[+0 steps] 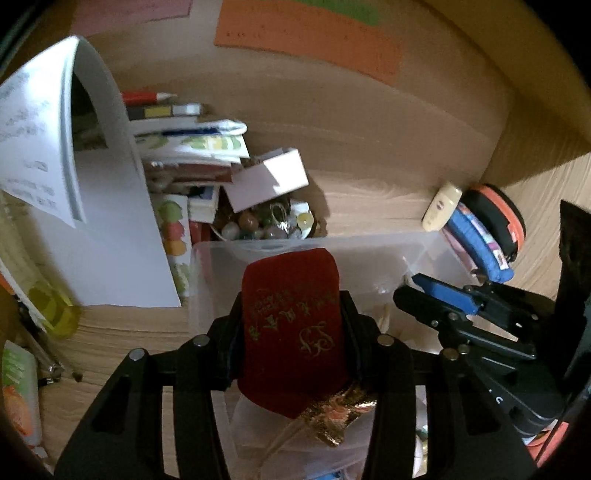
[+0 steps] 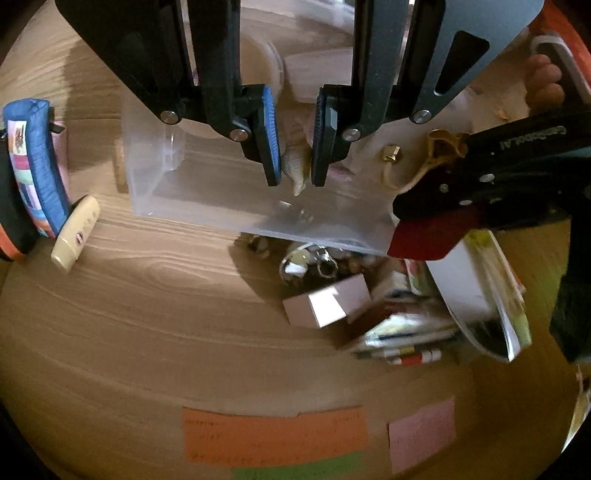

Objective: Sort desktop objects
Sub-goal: 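Carry red pouch with left tool over box while right tool carries seashell, then drop seashell from right tool while left tool drops red pouch into box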

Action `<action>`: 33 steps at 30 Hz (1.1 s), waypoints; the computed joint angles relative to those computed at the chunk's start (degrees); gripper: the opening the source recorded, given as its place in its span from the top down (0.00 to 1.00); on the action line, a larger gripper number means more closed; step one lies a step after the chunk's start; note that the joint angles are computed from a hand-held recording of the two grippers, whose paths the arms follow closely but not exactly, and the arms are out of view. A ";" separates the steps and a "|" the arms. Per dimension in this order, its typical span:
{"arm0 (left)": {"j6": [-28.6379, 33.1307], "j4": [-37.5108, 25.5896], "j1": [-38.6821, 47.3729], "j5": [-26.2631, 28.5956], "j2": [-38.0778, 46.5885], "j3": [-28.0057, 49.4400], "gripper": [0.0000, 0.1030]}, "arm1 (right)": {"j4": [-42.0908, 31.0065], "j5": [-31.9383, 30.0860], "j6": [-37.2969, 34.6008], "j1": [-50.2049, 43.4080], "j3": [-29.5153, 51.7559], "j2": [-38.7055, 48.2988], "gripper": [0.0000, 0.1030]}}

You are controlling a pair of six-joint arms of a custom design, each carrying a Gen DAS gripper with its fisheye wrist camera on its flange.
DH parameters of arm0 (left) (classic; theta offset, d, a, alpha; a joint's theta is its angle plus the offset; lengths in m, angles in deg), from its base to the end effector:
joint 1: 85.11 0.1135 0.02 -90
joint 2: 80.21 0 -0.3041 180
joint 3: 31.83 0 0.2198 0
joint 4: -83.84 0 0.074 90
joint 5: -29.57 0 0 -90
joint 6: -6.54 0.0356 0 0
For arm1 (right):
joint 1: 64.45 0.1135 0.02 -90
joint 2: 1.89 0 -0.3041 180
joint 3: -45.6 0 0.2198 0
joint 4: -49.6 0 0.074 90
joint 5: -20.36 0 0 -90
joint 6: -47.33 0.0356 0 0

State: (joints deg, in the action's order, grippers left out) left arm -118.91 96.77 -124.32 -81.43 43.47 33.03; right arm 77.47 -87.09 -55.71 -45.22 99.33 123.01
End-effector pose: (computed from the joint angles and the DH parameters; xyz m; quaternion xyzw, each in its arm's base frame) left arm 0.3002 -0.2285 0.1015 -0.0385 0.9131 -0.0896 0.3960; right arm 0.3208 0.1232 0.0808 -0.3099 0.8550 0.1602 0.3837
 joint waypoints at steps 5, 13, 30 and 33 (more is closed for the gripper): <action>-0.51 -0.92 0.11 1.01 0.87 0.70 0.50 | 2.76 1.19 -0.81 0.58 -1.01 1.11 0.86; -1.13 -1.85 -0.58 -0.01 1.09 0.81 0.39 | 5.35 2.04 -1.51 1.60 -2.66 1.46 0.86; -0.12 0.47 -1.72 -2.79 -0.19 -1.57 0.23 | 12.93 5.72 -2.93 2.99 -6.91 1.40 0.47; -0.41 1.74 -1.66 -2.97 -0.69 -2.59 0.20 | 14.27 5.21 -2.32 2.33 -7.67 0.76 0.34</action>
